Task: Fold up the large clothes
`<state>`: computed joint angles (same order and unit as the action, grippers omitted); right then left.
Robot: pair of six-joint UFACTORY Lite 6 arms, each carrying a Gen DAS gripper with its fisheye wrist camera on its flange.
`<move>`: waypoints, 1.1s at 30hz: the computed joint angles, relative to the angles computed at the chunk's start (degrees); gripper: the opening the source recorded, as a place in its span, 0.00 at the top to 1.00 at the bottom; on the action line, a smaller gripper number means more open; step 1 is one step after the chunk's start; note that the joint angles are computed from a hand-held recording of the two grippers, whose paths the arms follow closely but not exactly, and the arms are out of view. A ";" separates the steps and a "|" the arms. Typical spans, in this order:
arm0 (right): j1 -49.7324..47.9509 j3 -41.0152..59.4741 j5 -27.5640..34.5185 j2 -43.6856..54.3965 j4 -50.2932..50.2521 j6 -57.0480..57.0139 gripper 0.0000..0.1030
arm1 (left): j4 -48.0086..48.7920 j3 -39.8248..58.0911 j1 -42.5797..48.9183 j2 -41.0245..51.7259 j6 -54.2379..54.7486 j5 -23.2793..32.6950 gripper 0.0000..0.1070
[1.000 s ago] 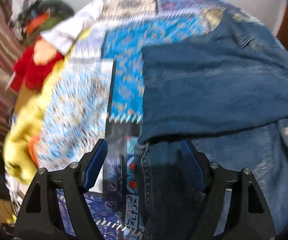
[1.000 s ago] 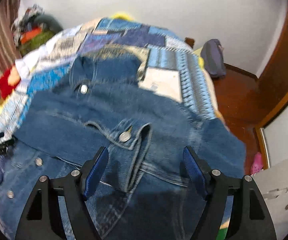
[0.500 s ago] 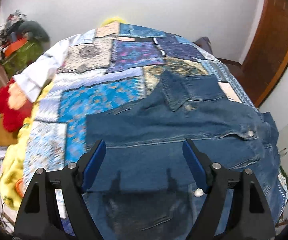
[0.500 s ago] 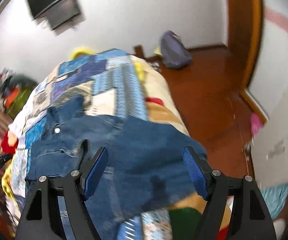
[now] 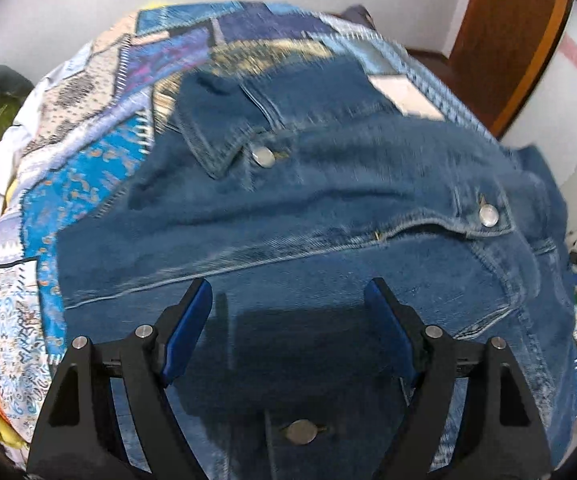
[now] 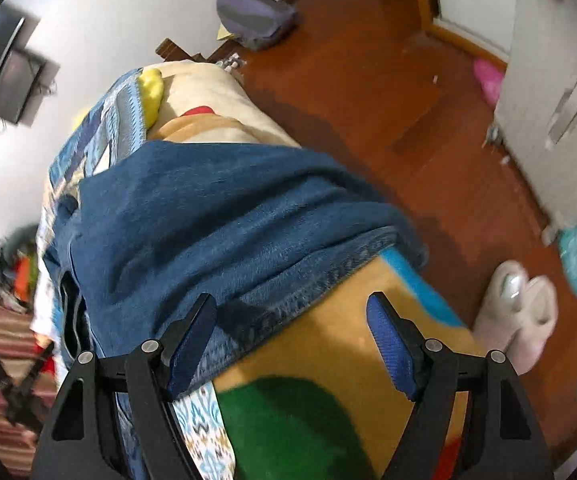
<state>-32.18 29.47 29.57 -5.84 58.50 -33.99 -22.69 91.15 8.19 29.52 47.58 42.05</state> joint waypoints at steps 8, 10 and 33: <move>4.53 4.77 -3.61 8.41 11.99 -7.42 0.63 | 0.54 -0.37 -0.83 1.99 -0.25 -0.18 0.26; 6.79 6.45 -5.63 7.70 7.99 -1.81 0.74 | 0.70 0.45 -0.65 2.60 -0.95 0.27 0.26; 56.57 58.06 -3.11 15.86 -64.90 76.31 0.90 | -17.30 -3.33 19.06 -15.72 20.20 12.25 0.26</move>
